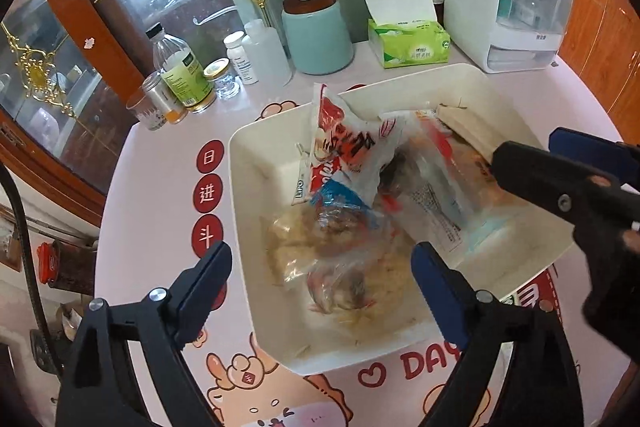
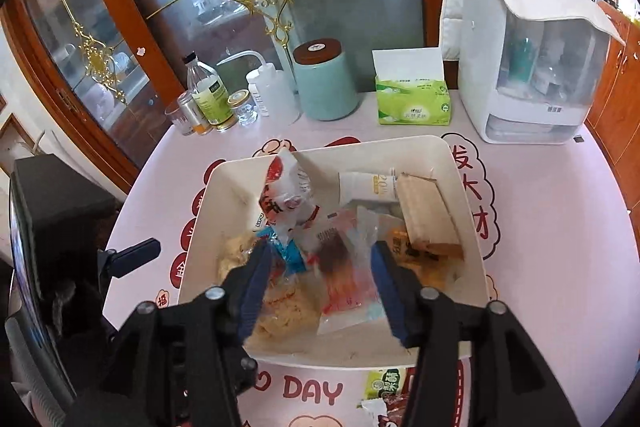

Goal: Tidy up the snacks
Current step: 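Lower both packets into the white tray and open both grippers, then withdraw both open grippers toward the last two snacks on the cloth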

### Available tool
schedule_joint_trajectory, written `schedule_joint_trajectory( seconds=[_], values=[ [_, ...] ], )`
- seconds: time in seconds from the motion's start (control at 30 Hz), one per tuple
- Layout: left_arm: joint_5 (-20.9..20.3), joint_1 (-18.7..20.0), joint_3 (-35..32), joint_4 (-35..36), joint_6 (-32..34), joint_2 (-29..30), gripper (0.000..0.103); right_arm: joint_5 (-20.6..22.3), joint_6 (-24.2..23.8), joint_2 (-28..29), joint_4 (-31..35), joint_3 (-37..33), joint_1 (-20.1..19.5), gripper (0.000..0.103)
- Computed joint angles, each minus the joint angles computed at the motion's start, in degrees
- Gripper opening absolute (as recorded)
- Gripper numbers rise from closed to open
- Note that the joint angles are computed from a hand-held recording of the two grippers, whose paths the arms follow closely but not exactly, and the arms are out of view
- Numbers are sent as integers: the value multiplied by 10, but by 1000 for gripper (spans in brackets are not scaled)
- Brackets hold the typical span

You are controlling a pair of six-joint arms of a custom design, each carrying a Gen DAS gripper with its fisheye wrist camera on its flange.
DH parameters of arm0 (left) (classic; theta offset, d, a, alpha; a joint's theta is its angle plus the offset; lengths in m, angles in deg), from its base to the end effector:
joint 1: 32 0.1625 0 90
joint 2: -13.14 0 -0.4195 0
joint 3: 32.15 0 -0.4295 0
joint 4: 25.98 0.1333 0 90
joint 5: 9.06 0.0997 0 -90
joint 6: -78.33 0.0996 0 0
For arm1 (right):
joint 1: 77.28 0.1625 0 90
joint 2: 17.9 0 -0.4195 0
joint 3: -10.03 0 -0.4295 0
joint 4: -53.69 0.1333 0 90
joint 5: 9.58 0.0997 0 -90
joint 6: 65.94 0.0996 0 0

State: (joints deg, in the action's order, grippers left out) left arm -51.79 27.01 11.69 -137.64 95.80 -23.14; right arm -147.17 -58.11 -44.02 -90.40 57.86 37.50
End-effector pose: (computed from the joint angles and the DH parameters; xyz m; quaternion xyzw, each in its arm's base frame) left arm -0.2746 -0.8582 0.3130 0.3283 0.8493 -0.1585 0.3819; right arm 0.4297 -0.7883 0.1850 0.0182 -0.8857 0.3536 0.3003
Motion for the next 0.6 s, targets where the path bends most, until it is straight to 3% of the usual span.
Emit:
schedule_joint_trajectory(
  seconds=[0.33,0.6],
  values=[
    [-2,-4,35,-20,-23,-30,91,22,19,-30,-24,53,4,55],
    [-14,-11,78,-21,-66,-65,91,6,16,-61,-61,113,14,55]
  ],
)
